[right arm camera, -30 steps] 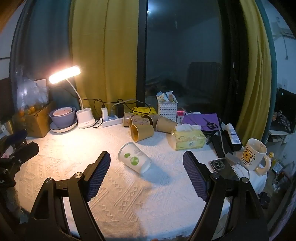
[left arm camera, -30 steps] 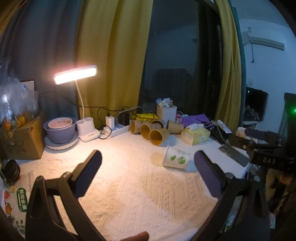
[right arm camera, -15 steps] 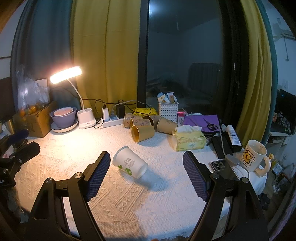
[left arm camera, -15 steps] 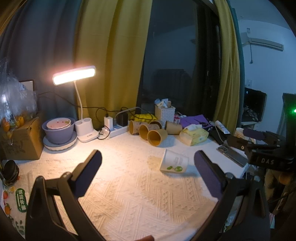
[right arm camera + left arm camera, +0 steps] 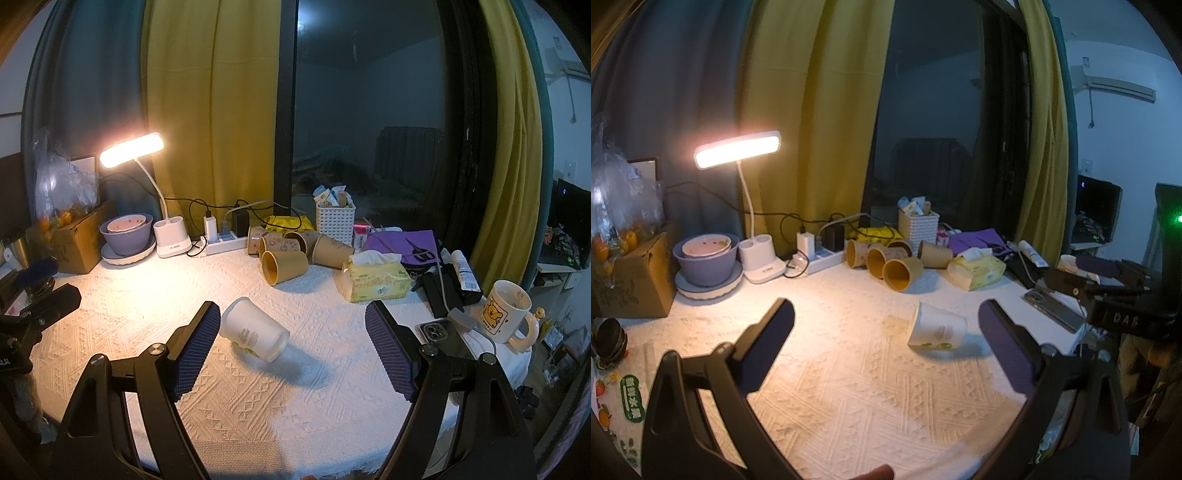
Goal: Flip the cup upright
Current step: 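Move the left tool toward the white Green World cup lying sideways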
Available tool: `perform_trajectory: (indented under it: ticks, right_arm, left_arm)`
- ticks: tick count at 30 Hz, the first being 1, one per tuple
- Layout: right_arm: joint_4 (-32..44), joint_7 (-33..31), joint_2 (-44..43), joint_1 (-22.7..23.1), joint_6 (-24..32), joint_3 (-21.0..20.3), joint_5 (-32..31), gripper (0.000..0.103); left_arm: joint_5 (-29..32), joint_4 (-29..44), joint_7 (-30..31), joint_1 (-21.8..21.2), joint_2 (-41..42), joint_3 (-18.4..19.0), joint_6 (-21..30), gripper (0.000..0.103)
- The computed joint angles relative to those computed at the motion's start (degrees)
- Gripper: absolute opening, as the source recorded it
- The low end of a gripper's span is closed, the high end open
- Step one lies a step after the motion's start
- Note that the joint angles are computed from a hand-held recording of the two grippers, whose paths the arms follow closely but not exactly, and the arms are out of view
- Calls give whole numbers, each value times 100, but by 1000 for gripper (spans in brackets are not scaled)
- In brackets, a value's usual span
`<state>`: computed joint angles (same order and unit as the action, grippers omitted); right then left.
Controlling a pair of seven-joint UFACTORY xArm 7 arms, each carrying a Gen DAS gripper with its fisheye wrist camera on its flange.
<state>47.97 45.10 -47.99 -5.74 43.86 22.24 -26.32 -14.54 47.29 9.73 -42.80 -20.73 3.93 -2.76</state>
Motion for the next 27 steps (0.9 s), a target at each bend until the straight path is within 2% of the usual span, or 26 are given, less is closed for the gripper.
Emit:
perform_trajectory:
  ticks: [18, 27]
  right_arm:
    - [19, -35, -8, 15, 13, -27, -3, 84]
    - [0, -23, -24, 5, 1, -14, -5, 84]
  left_arm:
    - [-3, -17, -29, -110, -18, 99, -45, 101]
    - [49, -37, -102, -63, -21, 26, -59, 101]
